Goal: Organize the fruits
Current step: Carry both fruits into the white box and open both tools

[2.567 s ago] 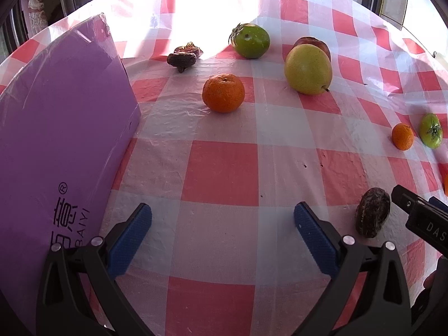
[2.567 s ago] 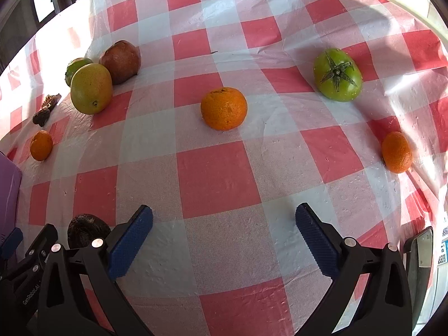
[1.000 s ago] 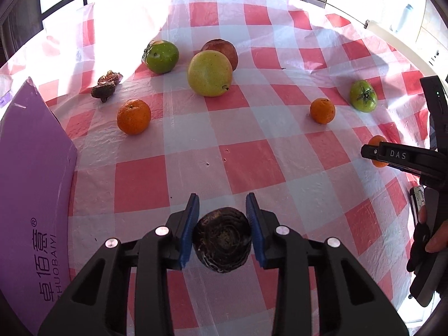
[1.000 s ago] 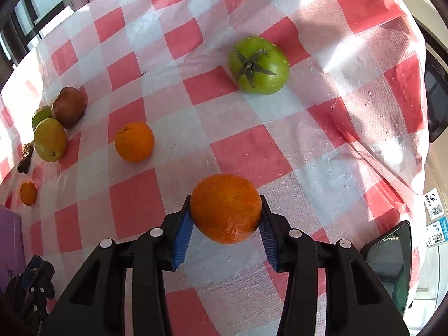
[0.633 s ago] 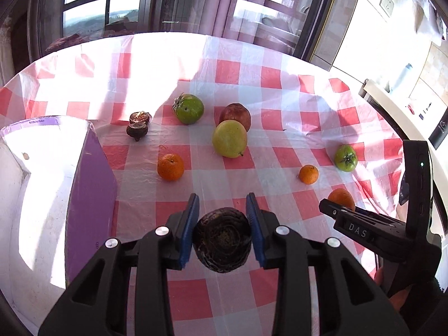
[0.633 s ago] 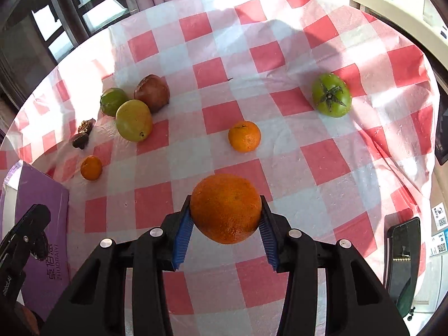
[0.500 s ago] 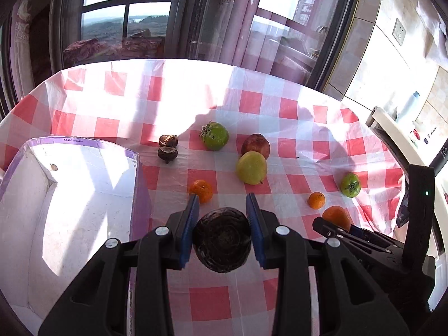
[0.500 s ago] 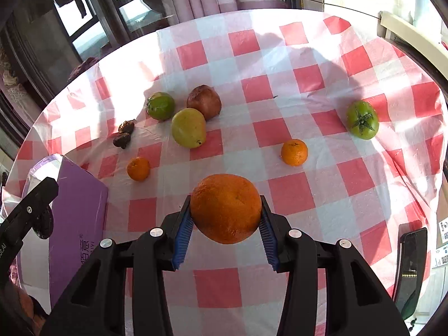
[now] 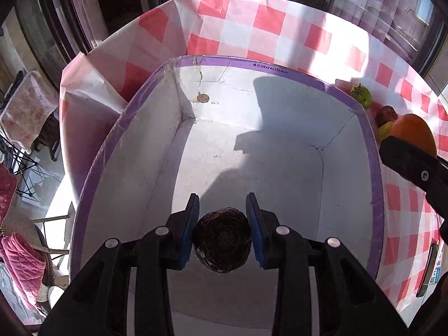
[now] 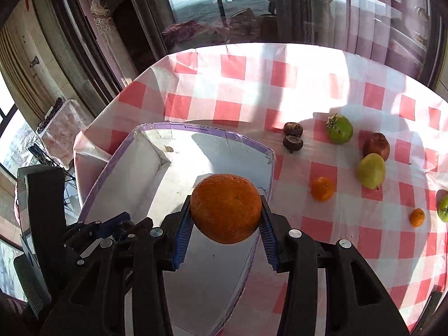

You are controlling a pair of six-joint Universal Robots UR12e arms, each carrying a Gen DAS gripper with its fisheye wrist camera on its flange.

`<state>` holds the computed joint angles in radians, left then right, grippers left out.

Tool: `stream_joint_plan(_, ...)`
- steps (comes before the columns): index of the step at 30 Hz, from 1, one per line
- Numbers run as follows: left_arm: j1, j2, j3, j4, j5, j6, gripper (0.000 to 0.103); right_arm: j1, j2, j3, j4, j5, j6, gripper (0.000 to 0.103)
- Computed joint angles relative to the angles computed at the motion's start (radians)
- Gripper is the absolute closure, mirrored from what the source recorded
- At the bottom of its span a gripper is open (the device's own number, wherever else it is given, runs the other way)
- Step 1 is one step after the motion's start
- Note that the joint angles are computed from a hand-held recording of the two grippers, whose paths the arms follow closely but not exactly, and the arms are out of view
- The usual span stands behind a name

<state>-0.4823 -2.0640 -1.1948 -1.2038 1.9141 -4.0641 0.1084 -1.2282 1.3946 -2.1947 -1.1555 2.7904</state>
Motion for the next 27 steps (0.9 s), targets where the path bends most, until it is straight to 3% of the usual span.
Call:
stream_joint_plan(3, 0.029, 0.008, -0.023, -0.051, -0.072, -0.051, 0.068, 0.043, 0.041, -0.057, 0.119, -0.099, -0.017, 0.058)
stream_joint_plan(8, 0.071, 0.015, -0.064, -0.077, -0.193, -0.068, 0.068, 0.11, 0.095, -0.12, 0.247, -0.251, -0.11, 0.058)
stream_joint_plan(12, 0.09, 0.028, -0.109, -0.08, -0.273, -0.081, 0.068, 0.144, 0.14, -0.163, 0.38, -0.367, -0.113, 0.058)
stream_joint_plan(14, 0.092, 0.034, -0.125, -0.077, -0.284, -0.074, 0.067, 0.153, 0.145, -0.155, 0.388, -0.412, -0.108, 0.058)
stream_joint_plan(17, 0.09, 0.035, -0.126, -0.087, -0.275, -0.05, 0.067, 0.156, 0.144, -0.142, 0.393, -0.433, -0.104, 0.058)
stream_joint_plan(20, 0.09, 0.035, -0.125, -0.102, -0.275, -0.046, 0.056, 0.157, 0.145, -0.14, 0.399, -0.447, -0.101, 0.057)
stream_joint_plan(23, 0.089, 0.035, -0.12, -0.107, -0.282, -0.044, 0.052, 0.156, 0.147, -0.142, 0.395, -0.467, -0.074, 0.052)
stream_joint_plan(27, 0.086, 0.043, -0.133, -0.076, -0.289, -0.045, 0.049, 0.142, 0.143, -0.141, 0.39, -0.437, -0.054, 0.052)
